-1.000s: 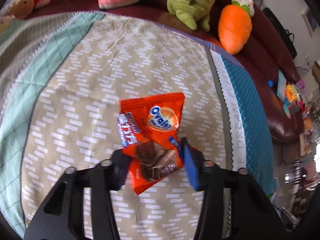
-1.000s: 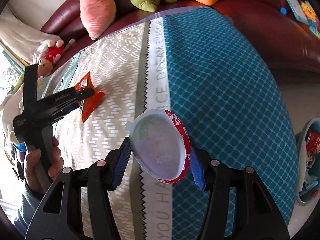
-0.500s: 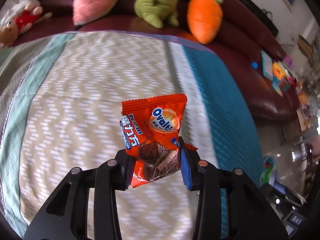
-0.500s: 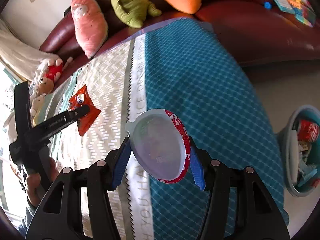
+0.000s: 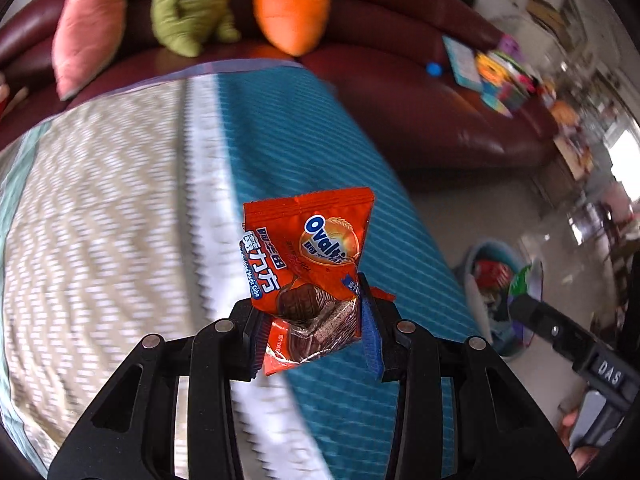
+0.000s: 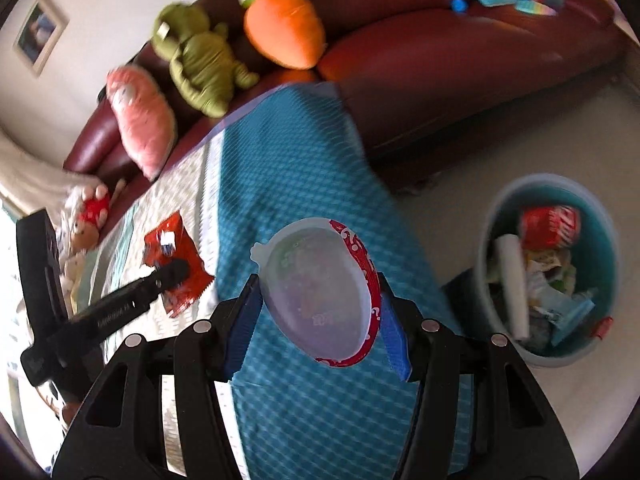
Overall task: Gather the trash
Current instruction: 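Carry the Ovaltine packet and lid over the teal bucket with both tools, then open the left tool to drop the Ovaltine packet into the bucket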
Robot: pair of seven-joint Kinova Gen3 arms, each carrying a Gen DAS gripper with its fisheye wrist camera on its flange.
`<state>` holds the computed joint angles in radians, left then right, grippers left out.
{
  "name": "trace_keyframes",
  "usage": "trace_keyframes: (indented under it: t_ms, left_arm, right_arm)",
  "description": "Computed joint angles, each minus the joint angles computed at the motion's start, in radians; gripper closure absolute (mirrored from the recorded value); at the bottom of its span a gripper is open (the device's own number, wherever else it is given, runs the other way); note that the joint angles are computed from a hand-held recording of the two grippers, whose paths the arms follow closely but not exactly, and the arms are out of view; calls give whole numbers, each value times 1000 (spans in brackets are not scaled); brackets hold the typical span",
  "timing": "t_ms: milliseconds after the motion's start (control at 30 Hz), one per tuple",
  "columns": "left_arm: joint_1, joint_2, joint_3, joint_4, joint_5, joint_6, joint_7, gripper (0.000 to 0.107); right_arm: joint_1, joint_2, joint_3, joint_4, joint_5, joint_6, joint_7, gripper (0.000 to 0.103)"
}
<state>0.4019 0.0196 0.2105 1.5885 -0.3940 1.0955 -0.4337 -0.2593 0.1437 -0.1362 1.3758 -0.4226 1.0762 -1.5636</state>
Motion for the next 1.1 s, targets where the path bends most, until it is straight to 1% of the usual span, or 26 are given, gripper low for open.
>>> trace_keyframes:
  t_ms: [100, 233, 367, 533, 633, 800, 1100]
  left_arm:
    - [30, 63, 14, -65, -6, 15, -17, 68]
    - [108, 153, 11, -170, -23, 50, -38, 68]
    - [176, 238, -10, -276, -20, 74, -82, 68]
    - [241, 339, -43, -407, 2, 100, -147, 67]
    - [272, 407, -62, -497, 24, 117, -190, 67]
    - [306, 493, -95, -601, 77, 123, -253, 67]
    - [302, 623, -120, -746, 194, 120, -371, 65]
  right_arm:
    - [56, -21, 26, 36, -50, -6, 39, 50]
    - [135, -42, 67, 79, -116, -6, 94, 50]
    - [208, -59, 106, 111, -165, -1, 139, 50]
    - [299, -64, 157, 133, -210, 8, 185, 50]
    - [341, -55, 174, 134, -219, 16, 193, 49]
    - [378, -39, 177, 131, -210, 26, 199, 49]
    - [400, 10, 166, 88, -154, 25, 166, 49]
